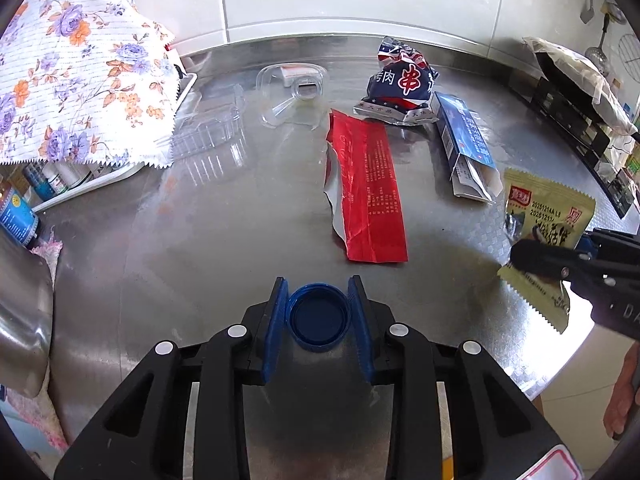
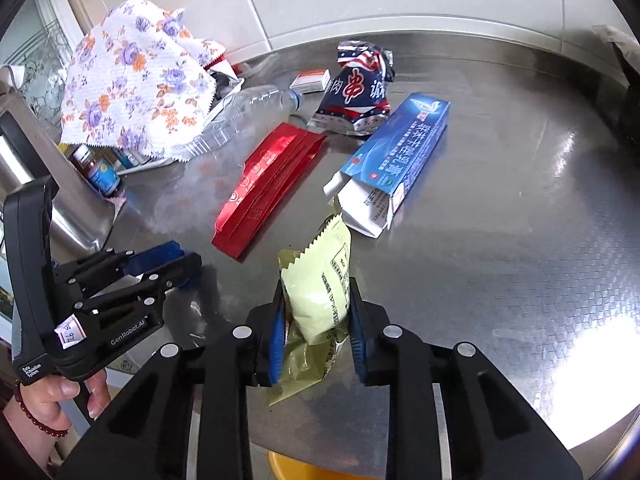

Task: Collect trash
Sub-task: 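Grasp the blue bottle cap with the left tool while the right tool grasps the yellow snack packet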

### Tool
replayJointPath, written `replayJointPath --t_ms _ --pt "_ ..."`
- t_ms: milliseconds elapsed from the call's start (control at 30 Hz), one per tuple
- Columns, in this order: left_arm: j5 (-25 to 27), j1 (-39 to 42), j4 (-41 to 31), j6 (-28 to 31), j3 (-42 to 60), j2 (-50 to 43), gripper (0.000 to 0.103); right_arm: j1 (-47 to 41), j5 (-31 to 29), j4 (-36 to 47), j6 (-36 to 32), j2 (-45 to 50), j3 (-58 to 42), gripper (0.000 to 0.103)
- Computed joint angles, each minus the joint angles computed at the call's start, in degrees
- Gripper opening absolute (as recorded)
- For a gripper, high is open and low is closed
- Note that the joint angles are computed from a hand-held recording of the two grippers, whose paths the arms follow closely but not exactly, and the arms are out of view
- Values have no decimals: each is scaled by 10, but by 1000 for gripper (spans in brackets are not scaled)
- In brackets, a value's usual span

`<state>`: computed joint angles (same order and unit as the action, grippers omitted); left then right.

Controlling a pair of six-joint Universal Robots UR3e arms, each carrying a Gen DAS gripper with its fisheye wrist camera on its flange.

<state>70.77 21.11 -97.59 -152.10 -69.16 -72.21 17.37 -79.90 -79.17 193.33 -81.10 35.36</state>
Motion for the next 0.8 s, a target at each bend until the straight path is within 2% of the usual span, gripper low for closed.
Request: replayJointPath --t_ms 300,567,667,800 --pt "-18 19 -41 23 32 12 31 3 -13 21 17 -19 -6 29" --pt "-54 64 -123 70 76 44 31 23 -35 49 39 -35 -32 29" --pt "-76 96 -178 102 103 59 31 35 -47 63 53 -39 -48 29" --pt "-119 170 -291 180 165 76 31 54 -63 88 75 -42 -80 29"
